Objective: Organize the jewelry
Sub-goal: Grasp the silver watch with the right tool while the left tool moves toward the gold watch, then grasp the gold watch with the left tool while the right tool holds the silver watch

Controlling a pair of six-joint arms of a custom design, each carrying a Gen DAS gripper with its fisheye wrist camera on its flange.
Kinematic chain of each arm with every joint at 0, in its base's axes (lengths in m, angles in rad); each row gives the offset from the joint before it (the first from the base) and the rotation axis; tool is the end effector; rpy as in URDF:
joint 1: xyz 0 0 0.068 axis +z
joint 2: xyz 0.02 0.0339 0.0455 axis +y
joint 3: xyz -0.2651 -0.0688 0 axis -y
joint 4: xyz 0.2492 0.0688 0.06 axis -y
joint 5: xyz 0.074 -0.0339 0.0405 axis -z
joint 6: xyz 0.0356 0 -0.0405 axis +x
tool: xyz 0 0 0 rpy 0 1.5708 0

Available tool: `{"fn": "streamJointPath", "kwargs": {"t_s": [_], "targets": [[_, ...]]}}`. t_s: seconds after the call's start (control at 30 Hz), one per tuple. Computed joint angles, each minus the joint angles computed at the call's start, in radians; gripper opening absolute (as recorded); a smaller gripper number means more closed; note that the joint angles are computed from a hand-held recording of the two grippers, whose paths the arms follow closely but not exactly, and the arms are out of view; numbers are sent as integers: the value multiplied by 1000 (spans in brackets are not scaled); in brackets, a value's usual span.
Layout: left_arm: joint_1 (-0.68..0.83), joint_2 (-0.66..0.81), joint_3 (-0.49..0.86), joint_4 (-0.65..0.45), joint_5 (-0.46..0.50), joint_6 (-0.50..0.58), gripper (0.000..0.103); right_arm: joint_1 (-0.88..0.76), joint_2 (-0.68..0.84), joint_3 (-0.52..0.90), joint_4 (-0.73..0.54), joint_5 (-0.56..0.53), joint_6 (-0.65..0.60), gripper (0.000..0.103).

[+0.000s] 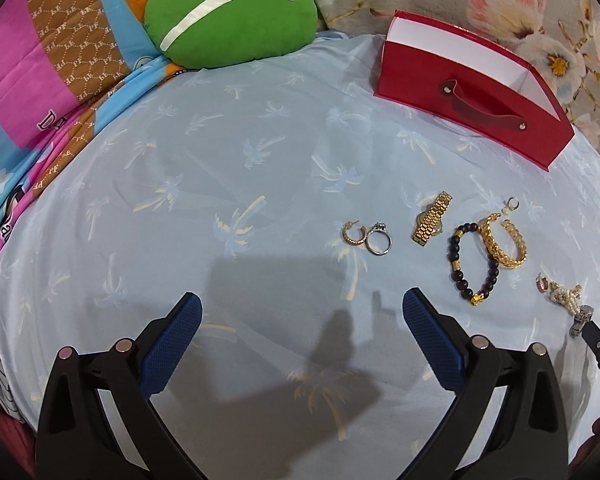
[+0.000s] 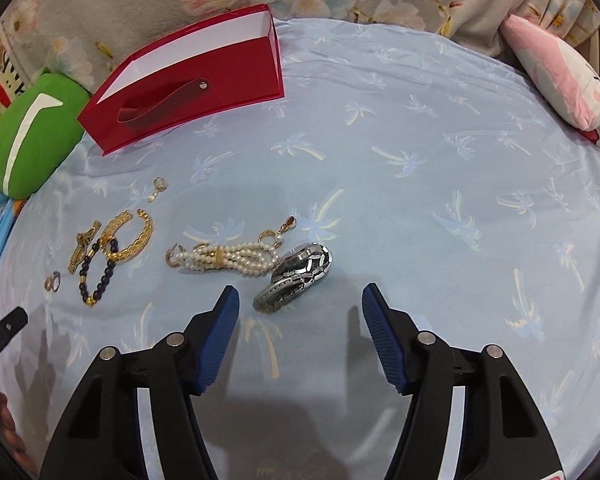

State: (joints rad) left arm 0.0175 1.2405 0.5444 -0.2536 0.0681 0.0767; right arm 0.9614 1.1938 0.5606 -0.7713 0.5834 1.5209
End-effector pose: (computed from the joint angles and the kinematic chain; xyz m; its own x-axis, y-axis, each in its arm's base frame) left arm 0.2275 0.0016 0.1615 -0.8090 0.0623 -0.5845 0.0844 0.9964 -0.0106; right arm 0.1168 0.1331 0.1586 -0.6595 0.5114 -0.5508 0.5322 0.8352 0.1382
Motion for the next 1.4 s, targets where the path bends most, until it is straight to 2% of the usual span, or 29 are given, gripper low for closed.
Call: {"fn": "streamJointPath", "kwargs": {"t_s": [0.2,0.4,0.5,0.63,0.8,1.13,1.23,1.3,1.4], "targets": [[-18,34,8,14,4,-4,98,-63,-2,-42,111,-36,-65,47],[-45,47,17,24,4,-4,98,-87,6,-41,141,-24,-102,40],[-55,56,23,31,3,-9,98,-92,8,-44,149,-17,-113,33],[-69,66,36,35,8,-13,98,-104,-12,-60,164,-29,-129,11],[-103,113,77,53,19,-23,98,-98,-24,-65,162,-28,-139,8],[-202,369,246,107,24,-40,98,-33,-47,-50,98,-6,-88,8],[-218,422,282,115,15,-47,90,-29,-46,-46,94,-6,-85,8],[-224,449,302,110,18,-42,76,-27,-43,-45,92,-4,-82,8],[-236,454,298,124,6,-29,68,-25,-43,-46,93,-4,-81,8]]}}
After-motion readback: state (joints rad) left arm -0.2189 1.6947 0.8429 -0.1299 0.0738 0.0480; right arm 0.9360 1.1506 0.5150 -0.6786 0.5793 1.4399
